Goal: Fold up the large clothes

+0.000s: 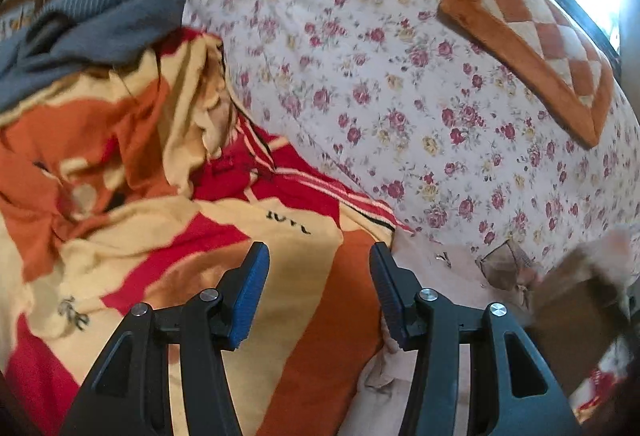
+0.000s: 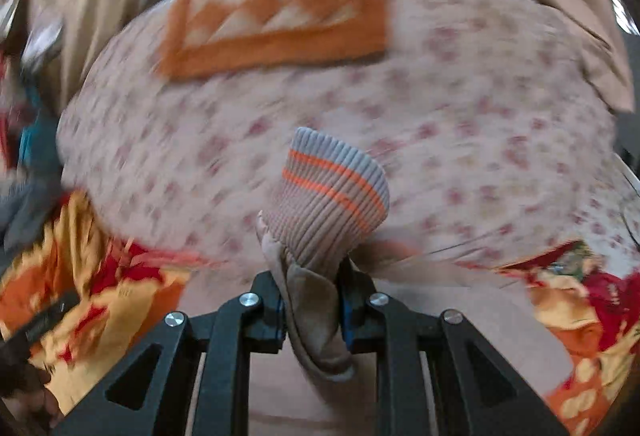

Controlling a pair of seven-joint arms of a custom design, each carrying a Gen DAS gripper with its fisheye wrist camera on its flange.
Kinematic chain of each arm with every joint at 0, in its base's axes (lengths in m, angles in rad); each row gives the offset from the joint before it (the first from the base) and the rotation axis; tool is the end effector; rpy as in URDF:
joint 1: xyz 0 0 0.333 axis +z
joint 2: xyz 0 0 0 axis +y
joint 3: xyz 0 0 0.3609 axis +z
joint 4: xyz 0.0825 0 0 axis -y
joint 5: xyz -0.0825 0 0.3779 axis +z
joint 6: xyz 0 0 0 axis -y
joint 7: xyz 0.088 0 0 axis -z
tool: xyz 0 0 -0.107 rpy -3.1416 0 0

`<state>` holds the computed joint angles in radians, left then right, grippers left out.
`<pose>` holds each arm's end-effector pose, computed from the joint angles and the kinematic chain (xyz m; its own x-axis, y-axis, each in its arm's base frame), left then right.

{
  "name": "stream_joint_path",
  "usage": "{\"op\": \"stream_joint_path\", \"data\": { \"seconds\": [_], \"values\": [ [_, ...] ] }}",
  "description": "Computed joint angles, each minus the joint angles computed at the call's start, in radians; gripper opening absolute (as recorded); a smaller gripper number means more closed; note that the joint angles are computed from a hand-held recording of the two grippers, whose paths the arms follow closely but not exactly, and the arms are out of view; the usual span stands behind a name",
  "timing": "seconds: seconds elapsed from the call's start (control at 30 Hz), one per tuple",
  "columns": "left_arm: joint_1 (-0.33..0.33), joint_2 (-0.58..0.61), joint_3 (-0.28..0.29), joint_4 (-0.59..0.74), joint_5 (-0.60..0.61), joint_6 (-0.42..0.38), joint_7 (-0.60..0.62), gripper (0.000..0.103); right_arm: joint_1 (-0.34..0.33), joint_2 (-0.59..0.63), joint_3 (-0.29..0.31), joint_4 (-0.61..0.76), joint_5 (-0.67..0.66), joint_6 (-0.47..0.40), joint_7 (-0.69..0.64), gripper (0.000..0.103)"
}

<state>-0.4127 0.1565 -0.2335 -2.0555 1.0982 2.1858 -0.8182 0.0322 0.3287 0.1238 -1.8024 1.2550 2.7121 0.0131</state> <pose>0.4909 -0.3232 0.4246 0.7497 -0.5707 0.3351 -0.2413 -0.7072 -0.6646 0.6758 0.0627 0.4553 0.6198 -0.7843 -0.0261 -0.4644 -0.3398 -0.8178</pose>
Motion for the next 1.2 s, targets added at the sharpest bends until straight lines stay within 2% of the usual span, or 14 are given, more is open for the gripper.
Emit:
{"op": "stream_joint_path", "data": {
  "seconds": [0.1,0.17,0.23,0.3,0.37,0.47,0.63,0.8,0.87,0.9,1.0,1.07,1.13,1.2],
  "values": [
    [0.011,0.001,0.008,-0.009,0.007,0.034,-0.02,0.04,0.051,0.02,0.025,-0.05,-0.006,0.091,-0.069,0.022],
    [0.015,0.003,0.01,-0.011,0.006,0.044,-0.028,0.04,0.066,0.053,0.023,-0.058,-0.065,0.077,-0.036,0.027],
    [0.018,0.002,0.012,-0.016,0.007,0.053,-0.036,0.04,0.077,0.09,-0.001,-0.052,-0.202,0.005,0.076,0.039],
    [0.019,0.0,0.012,-0.02,0.007,0.056,-0.043,0.04,0.063,0.123,-0.025,-0.025,-0.352,-0.161,0.19,0.054],
    [0.019,0.001,0.011,-0.018,-0.001,0.047,-0.038,0.04,0.033,0.125,-0.02,-0.022,-0.408,-0.252,0.209,0.058],
    [0.018,0.008,0.01,-0.01,-0.008,0.037,-0.033,0.04,-0.045,0.062,-0.005,-0.068,-0.376,-0.336,0.088,0.06],
    [-0.013,0.056,0.009,0.066,0.068,0.014,0.028,0.04,-0.157,-0.013,-0.074,-0.057,-0.297,-0.463,-0.117,0.062],
    [-0.064,0.173,0.03,0.232,0.281,0.09,0.153,0.04,-0.269,0.082,-0.12,0.109,-0.098,-0.389,-0.213,0.062],
    [-0.073,0.253,0.037,0.33,0.281,0.163,0.299,0.036,-0.314,0.158,-0.12,0.199,-0.018,-0.325,-0.181,0.056],
    [-0.071,0.284,0.04,0.362,0.253,0.194,0.36,0.026,-0.328,0.194,-0.118,0.243,-0.023,-0.319,-0.145,0.039],
    [-0.066,0.367,0.032,0.448,0.039,0.136,0.553,0.014,-0.326,0.284,-0.14,0.375,-0.17,-0.343,0.082,0.017],
    [-0.056,0.393,0.031,0.46,-0.112,0.069,0.596,0.013,-0.365,0.287,-0.085,0.389,-0.163,-0.401,0.031,0.017],
    [-0.028,0.383,0.042,0.392,-0.177,0.173,0.533,0.013,-0.381,0.289,-0.047,0.391,-0.172,-0.436,0.013,0.017],
    [-0.057,0.368,0.083,0.363,-0.154,0.214,0.473,0.013,-0.341,0.312,-0.053,0.406,-0.251,-0.454,0.072,0.017]
  ]
}}
